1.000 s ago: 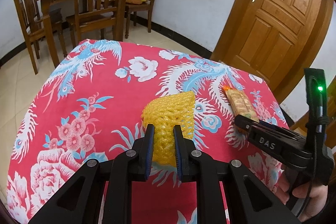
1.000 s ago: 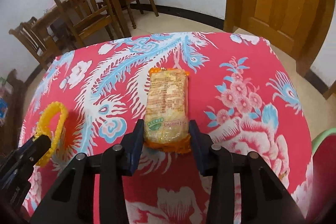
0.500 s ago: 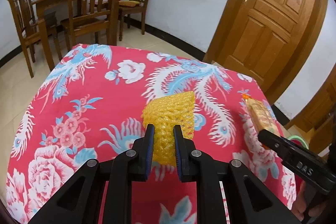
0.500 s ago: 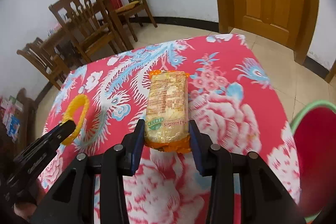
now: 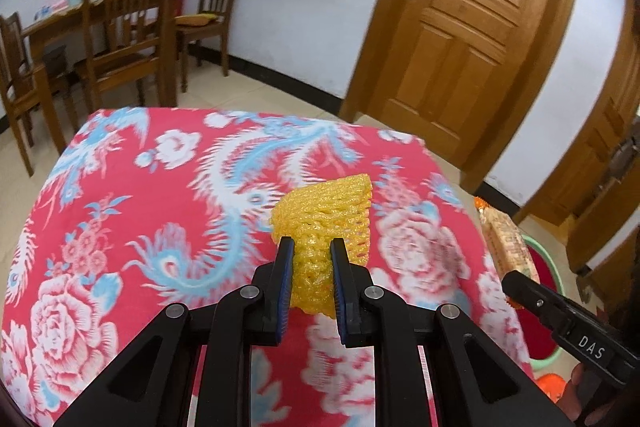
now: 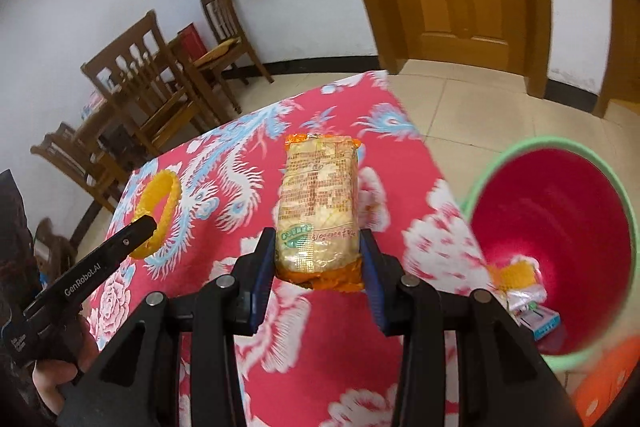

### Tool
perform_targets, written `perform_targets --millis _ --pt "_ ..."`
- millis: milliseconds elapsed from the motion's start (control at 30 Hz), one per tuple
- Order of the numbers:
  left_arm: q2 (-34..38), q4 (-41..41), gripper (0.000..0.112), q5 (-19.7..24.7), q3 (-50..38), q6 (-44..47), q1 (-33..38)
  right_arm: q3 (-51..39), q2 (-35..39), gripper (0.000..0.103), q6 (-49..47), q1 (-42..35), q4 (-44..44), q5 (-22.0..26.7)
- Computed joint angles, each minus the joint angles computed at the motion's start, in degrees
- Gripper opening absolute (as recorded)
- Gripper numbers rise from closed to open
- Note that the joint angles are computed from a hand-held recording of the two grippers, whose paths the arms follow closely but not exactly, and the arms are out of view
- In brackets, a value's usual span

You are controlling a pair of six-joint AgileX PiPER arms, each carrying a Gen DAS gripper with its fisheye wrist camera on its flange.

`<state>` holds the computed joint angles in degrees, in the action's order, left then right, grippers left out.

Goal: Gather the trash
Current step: 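Carry the foam net and snack packet over the red bucket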

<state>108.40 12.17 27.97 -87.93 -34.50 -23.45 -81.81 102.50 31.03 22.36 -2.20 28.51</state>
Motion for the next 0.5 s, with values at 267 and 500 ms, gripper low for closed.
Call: perform_targets --millis 267,500 --pt "2.1 -1.5 0.018 2.0 -4.8 2.6 -4.5 12.1 -9.9 0.043 5.9 -3.2 -3.5 -4.1" --pt "5.7 -3.9 0.018 4.4 -11.0 6.5 -8.8 20.6 -16.6 0.043 10.7 -7.2 -6.8 -5.9"
